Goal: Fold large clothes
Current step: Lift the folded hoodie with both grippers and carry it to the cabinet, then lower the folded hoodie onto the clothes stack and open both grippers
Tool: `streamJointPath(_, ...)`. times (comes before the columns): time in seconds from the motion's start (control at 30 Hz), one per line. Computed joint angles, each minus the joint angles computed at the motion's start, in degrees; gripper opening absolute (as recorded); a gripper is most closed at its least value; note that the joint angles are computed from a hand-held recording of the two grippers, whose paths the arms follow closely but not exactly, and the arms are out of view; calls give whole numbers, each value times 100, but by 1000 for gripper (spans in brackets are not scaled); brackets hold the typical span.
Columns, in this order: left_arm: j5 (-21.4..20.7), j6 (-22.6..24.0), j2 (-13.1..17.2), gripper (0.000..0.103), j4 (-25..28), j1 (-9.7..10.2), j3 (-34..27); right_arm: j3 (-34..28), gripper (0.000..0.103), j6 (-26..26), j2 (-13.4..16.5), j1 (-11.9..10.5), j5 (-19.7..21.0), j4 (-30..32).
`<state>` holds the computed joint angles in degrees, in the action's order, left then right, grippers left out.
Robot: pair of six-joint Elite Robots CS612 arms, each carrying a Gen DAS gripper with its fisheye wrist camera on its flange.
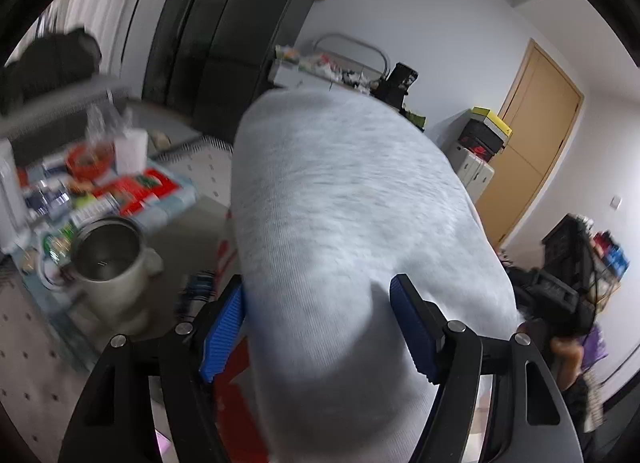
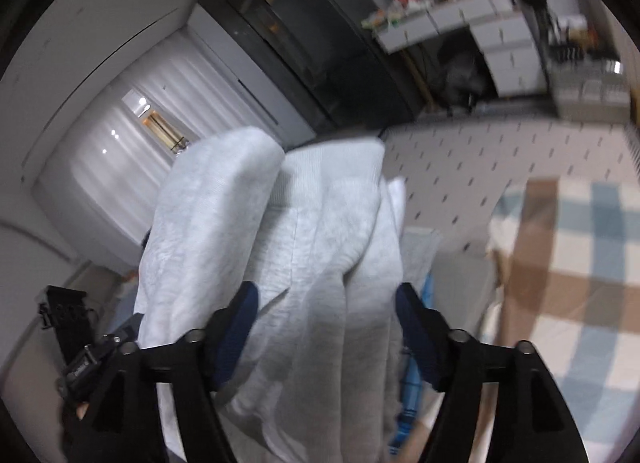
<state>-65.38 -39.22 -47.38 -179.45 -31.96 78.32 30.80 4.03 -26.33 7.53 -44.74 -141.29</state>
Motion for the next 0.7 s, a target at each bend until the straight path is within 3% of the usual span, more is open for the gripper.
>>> streamJointPath(0.13, 350, 208, -96, 68, -355, -122, 250, 642, 79, -87, -330, -33, 119, -491)
streamJointPath(0.3, 1196, 987, -130, 69, -969, -408, 534, 1548, 84, -1048, -796, -23, 113, -829)
streamJointPath(0.33, 1302, 1082, -126, 70, -993, -444, 552, 1786, 85, -1240, -909, -25, 126, -985)
streamJointPath(0.37, 1417, 1143, -129, 81, -998, -485, 583, 1968, 88, -1308, -987, -27, 87, -1166)
streamJointPath(0.47, 1450, 1143, -101, 86, -998, -508, 606, 2432, 100, -1171, -1183, -41, -12, -1752)
streamJointPath(0.53, 1368, 871, -105, 86, -795, -497, 626, 2692, 101, -1061, -1287, -68, 46, -2063)
streamJointPath(0.7, 1700, 981, -95, 87, -898, -682, 716, 3500, 103, -1099, -1624, -125, 66, -3081)
